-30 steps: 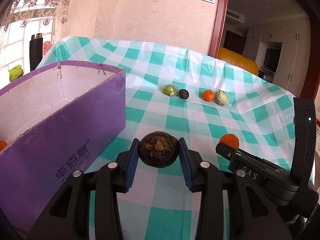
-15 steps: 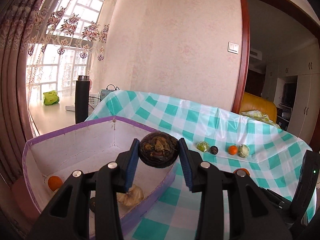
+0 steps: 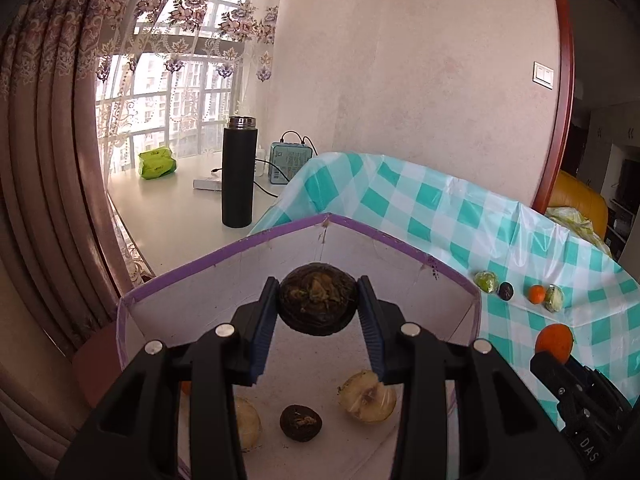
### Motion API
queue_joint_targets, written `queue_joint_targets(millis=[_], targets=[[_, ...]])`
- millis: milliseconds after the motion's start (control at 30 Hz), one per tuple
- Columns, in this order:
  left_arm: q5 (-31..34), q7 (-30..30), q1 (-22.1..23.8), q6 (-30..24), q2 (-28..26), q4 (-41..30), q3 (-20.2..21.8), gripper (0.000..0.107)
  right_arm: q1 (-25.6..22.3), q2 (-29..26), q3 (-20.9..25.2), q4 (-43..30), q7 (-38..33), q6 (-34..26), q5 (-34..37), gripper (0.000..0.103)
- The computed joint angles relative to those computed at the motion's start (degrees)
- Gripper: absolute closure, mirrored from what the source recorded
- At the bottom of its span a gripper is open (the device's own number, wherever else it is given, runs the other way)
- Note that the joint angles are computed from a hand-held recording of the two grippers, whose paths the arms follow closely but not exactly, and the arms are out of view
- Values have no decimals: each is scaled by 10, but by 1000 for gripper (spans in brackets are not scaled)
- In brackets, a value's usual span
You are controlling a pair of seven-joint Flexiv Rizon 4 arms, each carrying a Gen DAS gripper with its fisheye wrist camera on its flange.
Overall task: Organize fruits
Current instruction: 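Carry the mandarin and the dark brown fruit over the purple-rimmed box, then open the left gripper to drop the dark fruit while the right releases the mandarin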
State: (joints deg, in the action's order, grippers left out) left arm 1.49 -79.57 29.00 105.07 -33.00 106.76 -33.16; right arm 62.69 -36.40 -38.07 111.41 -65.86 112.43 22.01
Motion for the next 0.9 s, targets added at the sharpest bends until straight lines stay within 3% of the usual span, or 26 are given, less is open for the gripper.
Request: queue_joint_targets(millis=[133, 233, 333, 467, 600, 733, 900], targets=[[-30, 37, -50, -76, 11, -32, 72, 67, -1, -5, -5, -37, 0, -35, -36, 66], [-48, 59, -99, -121, 11, -56, 140, 67, -21, -3, 8, -74, 8, -100, -99, 66], [-64, 84, -124, -179, 7, -77, 179, 67, -68, -3, 59, -123, 16, -186, -161, 66], [-76, 101, -163, -235, -1, -99, 237, 67, -154, -18, 166, -215, 1, -339, -222, 66], [-96, 117, -189, -273, -10, -117, 274, 67, -221, -46, 257, -304, -39, -470, -248, 66], [-116, 129, -214, -307, -24, -133, 309, 66, -252, -76, 303, -365, -49, -561, -280, 66], [-142, 158, -216, -295, -25, -126, 308, 66, -273, -101, 339, -398, -40, -607, -321, 66]])
